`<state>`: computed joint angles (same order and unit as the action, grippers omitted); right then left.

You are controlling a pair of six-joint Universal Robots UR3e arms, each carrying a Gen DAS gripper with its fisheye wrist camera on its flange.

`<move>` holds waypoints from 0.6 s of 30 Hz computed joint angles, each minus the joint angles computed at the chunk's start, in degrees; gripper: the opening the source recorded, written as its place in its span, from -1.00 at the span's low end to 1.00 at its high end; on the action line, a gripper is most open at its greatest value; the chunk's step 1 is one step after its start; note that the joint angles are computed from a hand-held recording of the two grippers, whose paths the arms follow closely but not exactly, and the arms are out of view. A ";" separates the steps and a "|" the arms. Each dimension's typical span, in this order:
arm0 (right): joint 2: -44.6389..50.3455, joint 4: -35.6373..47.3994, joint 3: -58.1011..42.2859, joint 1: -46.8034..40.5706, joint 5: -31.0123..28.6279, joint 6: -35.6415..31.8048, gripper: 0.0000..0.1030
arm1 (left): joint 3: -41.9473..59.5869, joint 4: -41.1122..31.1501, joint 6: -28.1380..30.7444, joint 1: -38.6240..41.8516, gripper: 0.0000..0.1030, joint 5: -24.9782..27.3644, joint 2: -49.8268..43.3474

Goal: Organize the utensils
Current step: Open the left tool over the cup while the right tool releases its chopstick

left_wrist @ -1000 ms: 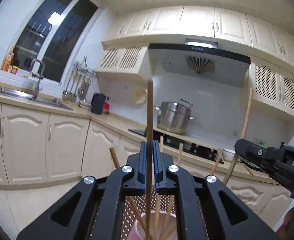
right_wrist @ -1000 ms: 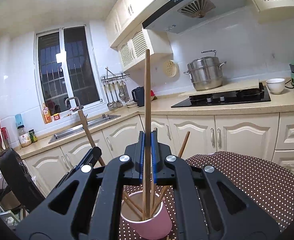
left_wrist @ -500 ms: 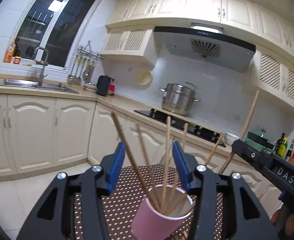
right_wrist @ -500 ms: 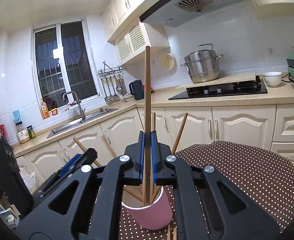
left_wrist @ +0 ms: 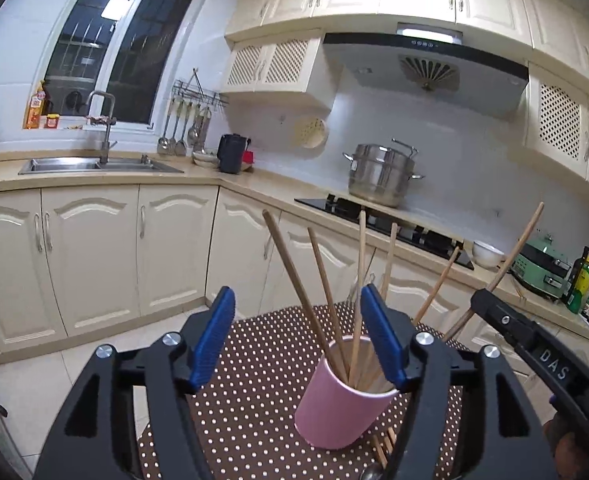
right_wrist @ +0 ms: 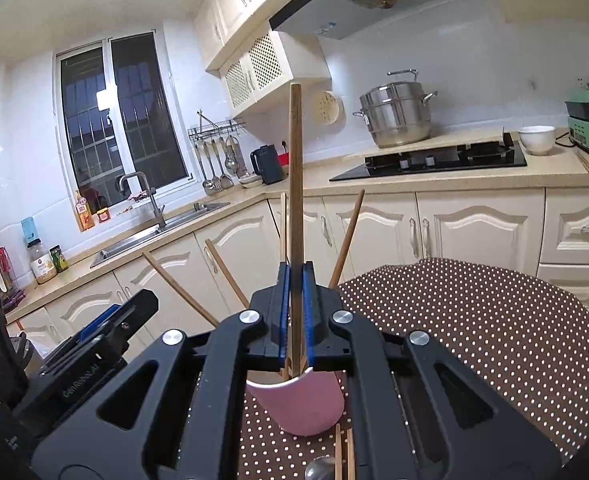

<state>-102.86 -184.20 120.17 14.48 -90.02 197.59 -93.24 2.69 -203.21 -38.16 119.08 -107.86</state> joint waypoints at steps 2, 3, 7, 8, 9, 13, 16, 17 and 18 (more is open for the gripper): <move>-0.08 0.46 0.18 0.15 -0.17 0.00 -0.86 | -0.25 -1.32 -0.40 -0.39 0.25 0.89 0.52; -0.07 0.63 0.24 0.25 -0.25 0.03 -0.86 | -0.38 -1.92 -0.50 -0.43 0.26 0.96 0.80; 1.06 0.64 -0.13 2.84 -4.01 -0.61 -0.85 | -1.14 -5.67 -1.55 -0.22 0.29 -0.10 2.39; 1.19 0.62 -0.23 3.19 -4.48 -0.53 -0.84 | -1.34 -6.56 -1.79 -0.17 0.30 -0.25 2.79; 1.00 0.66 0.00 3.19 -4.42 -0.40 -0.84 | -1.67 -7.03 -1.87 -0.15 0.30 -0.35 3.20; 0.57 1.75 -0.01 3.80 -4.86 -0.12 -0.84 | -2.81 -8.47 -2.29 0.01 0.30 -0.81 4.75; 0.15 2.72 -0.11 4.61 -6.23 0.18 -0.62 | -3.99 -9.22 -2.54 0.23 0.30 -1.31 6.24; -0.14 2.75 0.06 5.04 -7.00 0.25 -0.45 | -4.39 -9.23 -2.50 0.28 0.30 -1.45 6.64; -0.28 2.52 0.27 5.36 -7.72 0.23 -0.01 | -4.58 -9.38 -2.49 0.37 0.30 -1.68 6.92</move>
